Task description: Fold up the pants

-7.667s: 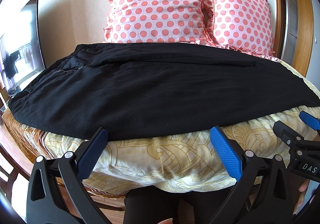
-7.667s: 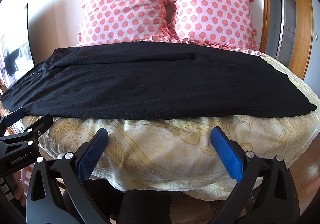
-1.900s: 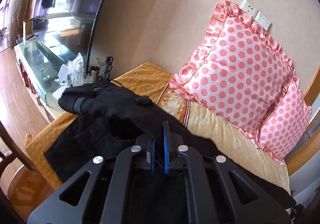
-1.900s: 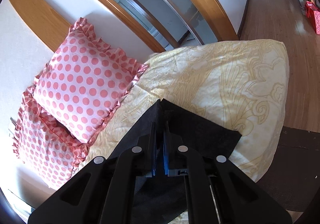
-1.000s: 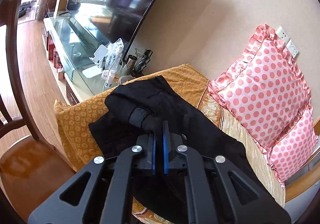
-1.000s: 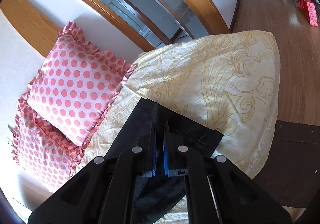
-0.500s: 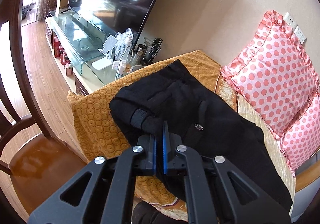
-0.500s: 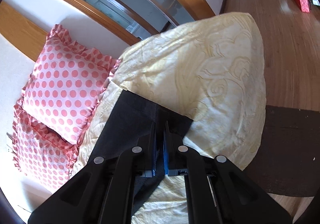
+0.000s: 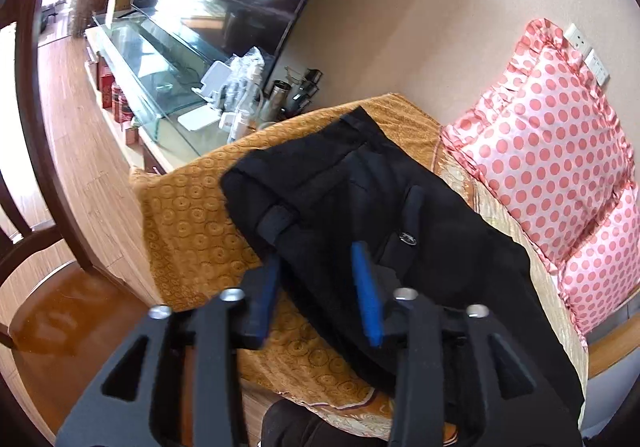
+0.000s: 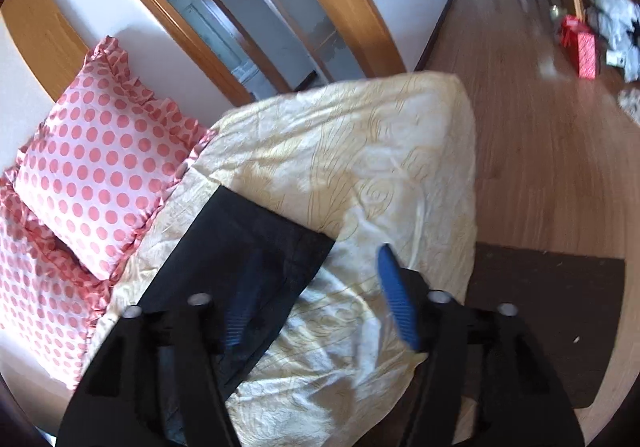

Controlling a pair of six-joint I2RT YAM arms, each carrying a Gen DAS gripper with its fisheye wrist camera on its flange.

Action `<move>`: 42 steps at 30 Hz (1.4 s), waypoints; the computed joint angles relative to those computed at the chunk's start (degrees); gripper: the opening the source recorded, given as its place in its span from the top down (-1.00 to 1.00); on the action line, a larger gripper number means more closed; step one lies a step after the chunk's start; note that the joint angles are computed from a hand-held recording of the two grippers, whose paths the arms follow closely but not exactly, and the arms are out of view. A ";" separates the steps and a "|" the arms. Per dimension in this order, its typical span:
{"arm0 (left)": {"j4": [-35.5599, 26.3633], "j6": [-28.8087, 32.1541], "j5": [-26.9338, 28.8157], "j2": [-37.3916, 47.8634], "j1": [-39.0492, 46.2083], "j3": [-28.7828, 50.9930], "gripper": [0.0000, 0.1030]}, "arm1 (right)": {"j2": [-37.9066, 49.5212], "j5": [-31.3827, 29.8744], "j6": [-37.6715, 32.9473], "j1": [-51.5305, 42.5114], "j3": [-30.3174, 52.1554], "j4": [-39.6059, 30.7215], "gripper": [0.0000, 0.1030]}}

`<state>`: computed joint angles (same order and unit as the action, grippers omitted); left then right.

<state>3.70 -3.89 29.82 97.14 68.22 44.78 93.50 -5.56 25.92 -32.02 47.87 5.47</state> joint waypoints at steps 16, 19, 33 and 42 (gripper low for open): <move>15.79 4.87 1.24 -17.76 -37.38 -20.37 -0.68 | 23.40 -17.28 -28.32 42.44 41.67 -23.77 0.30; 17.35 5.36 -0.02 -13.31 -42.70 -20.90 -0.68 | 33.17 -15.49 -33.47 48.36 56.30 -34.38 0.32; 27.18 10.21 5.67 -8.68 -40.34 -27.07 -0.95 | 48.72 -7.57 -44.85 55.47 75.32 -46.12 0.35; 28.53 10.46 6.35 -9.18 -40.13 -28.14 -0.96 | 47.18 -8.32 -47.05 55.41 72.91 -45.59 0.96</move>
<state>32.23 6.57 36.16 87.97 28.09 16.64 140.68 -13.89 -21.13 23.40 120.78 -40.12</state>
